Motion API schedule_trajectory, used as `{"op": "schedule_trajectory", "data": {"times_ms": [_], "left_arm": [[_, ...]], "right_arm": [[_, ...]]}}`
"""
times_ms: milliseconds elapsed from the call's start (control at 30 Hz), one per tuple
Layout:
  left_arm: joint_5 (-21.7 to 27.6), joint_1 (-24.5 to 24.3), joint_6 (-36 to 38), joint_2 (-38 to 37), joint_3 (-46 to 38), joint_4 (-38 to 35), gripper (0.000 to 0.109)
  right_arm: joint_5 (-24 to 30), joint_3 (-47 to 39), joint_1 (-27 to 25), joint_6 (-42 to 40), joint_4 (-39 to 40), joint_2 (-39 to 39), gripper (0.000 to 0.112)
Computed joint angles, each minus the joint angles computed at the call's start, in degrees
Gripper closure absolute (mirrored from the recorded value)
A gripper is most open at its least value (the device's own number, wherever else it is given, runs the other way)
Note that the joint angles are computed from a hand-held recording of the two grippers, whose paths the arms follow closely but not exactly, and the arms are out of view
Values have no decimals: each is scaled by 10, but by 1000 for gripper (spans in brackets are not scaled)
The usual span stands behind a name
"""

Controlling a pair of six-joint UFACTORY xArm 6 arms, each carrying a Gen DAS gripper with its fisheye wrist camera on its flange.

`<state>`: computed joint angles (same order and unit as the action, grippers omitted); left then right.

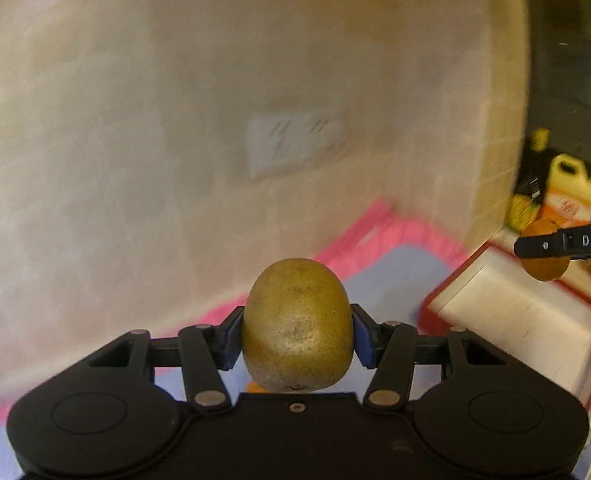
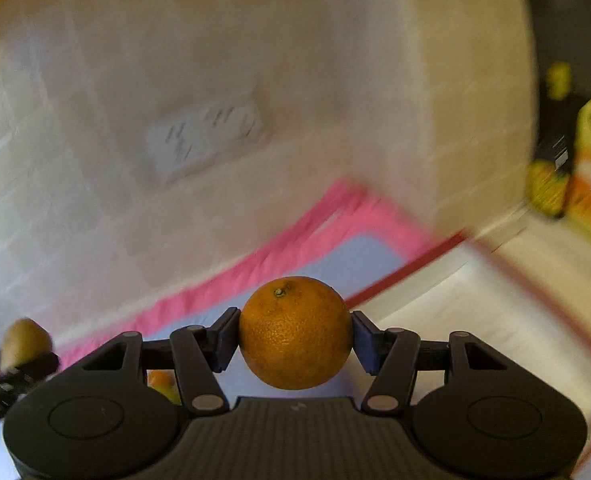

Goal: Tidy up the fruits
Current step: 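Carry the kiwi and orange into the red box and open both tools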

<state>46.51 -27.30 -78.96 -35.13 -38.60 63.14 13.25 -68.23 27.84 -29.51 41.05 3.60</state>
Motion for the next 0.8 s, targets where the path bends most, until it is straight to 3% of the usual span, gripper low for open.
{"op": "schedule_trajectory", "data": {"times_ms": [200,367,533,733,800], "left_arm": [[-124,22,37,143,-135,39,44],[-239,44,86,293,-247,-6,44],[-314,59,233,436,-345,-178,44],[-296,56,487,585,-459,-451,44],[-284,56,547,622,-491,-510,44]], "right_arm": [[-27,4,-70,75,-75,-16,52],[-18,4,-122,110,-102,6,52],[7,-14,-148,112,-111,51,52],[52,-36,-150,153,-169,112,52],[61,-47,-149,178,-203,134,52]]}}
